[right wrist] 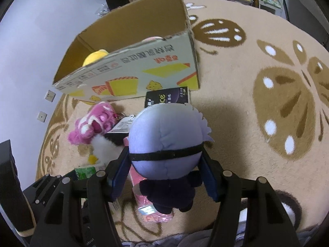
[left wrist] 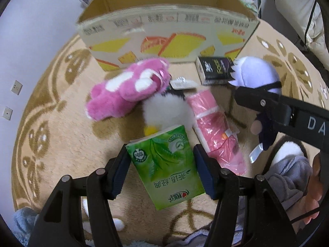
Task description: Organize soft objects
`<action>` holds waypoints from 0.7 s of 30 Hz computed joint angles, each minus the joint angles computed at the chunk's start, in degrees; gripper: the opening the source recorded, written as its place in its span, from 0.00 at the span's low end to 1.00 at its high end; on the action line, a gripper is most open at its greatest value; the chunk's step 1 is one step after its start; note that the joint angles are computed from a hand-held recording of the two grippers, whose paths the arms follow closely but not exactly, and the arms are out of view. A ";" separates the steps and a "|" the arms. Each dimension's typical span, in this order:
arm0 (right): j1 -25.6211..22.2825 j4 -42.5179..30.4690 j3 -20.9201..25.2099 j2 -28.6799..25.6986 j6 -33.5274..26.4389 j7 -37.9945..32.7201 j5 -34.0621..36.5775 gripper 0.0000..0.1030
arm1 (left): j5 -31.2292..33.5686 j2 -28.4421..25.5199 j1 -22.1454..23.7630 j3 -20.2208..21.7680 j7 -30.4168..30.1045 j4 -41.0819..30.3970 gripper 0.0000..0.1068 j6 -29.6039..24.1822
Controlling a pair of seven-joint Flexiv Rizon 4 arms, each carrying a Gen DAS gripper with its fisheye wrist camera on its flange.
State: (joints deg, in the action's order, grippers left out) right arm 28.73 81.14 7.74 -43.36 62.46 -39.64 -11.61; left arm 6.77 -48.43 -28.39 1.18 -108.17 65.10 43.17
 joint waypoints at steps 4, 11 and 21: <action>0.97 1.85 -1.56 1.18 3.14 1.24 -1.36 0.65 | 2.63 1.61 -1.45 1.81 -2.44 1.72 0.57 2.82; 2.50 4.12 -3.97 2.69 7.61 3.34 -4.74 0.65 | 6.56 2.28 -3.03 3.54 -6.40 0.75 0.57 6.80; 4.79 6.65 -8.43 4.03 15.31 6.97 -10.28 0.65 | 14.56 4.72 -5.80 8.73 -14.53 1.54 0.57 14.02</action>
State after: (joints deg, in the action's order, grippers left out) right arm 33.52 87.79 -0.69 -39.33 77.77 -32.67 -21.89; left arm 21.33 -43.71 -34.18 9.91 -122.70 66.64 57.19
